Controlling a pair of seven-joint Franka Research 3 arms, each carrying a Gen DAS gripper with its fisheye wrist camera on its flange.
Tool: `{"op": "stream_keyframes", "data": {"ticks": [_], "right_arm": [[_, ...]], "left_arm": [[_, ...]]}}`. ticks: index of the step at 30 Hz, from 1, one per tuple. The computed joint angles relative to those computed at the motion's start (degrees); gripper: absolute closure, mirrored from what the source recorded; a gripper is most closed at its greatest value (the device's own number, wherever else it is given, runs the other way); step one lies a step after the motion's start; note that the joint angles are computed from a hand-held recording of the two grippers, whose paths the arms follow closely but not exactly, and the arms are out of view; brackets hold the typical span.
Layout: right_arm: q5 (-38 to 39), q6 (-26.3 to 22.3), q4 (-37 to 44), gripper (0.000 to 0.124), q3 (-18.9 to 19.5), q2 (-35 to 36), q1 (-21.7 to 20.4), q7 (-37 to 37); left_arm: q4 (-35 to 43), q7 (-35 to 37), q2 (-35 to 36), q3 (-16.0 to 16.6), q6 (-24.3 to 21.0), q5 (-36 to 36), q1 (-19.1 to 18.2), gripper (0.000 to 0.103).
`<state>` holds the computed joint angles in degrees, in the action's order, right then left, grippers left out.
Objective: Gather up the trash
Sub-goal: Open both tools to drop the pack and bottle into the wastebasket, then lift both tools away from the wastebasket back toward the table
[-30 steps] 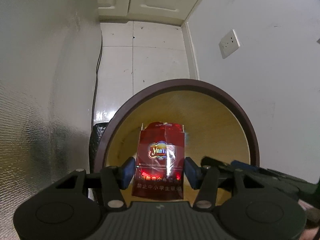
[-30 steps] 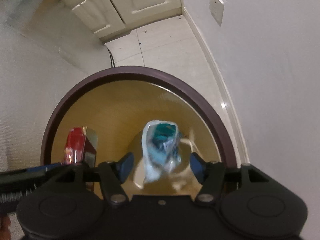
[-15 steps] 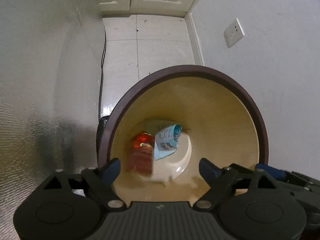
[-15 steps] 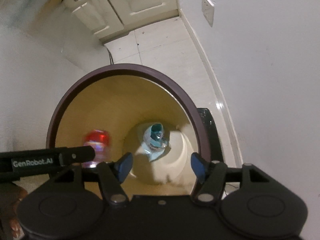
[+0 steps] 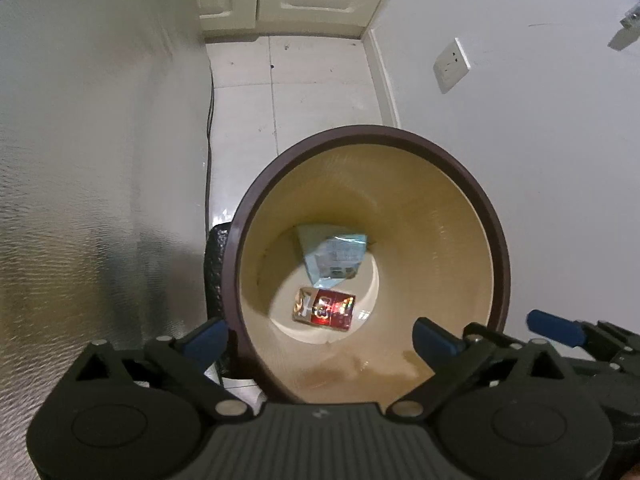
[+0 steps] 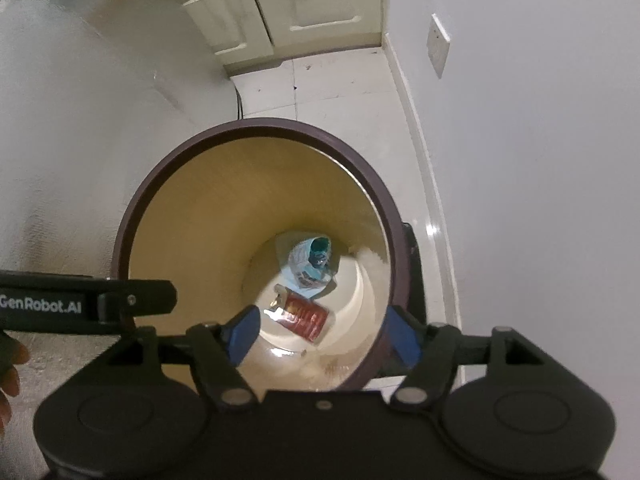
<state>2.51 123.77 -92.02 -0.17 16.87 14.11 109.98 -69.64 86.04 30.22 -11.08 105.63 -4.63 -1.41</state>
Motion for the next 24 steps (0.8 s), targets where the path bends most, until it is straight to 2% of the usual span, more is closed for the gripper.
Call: {"op": "stream_keyframes", "data": {"ticks": [9,16,24], "right_arm": [[-2.47,-1.49,-1.76,0.037,-0.17,-3.92,0.07,1.78],[-4.24,-1.8,-2.21,0.021,0.07,-6.15,0.01,2.72],[-7.16,-2.08,-3.61,0.021,0.49,-9.29,-0.1,3.39]], "left_arm": [[-4.33,0.56,-5.08,0.61,0.97,0.7,0.67,0.0],[-7.17,0.75,-8.72,1.29,0.65,1.6,0.97,0.0],[-11.45,1.28,-13.57,1.85,3.08,2.13,1.31,0.0]]}}
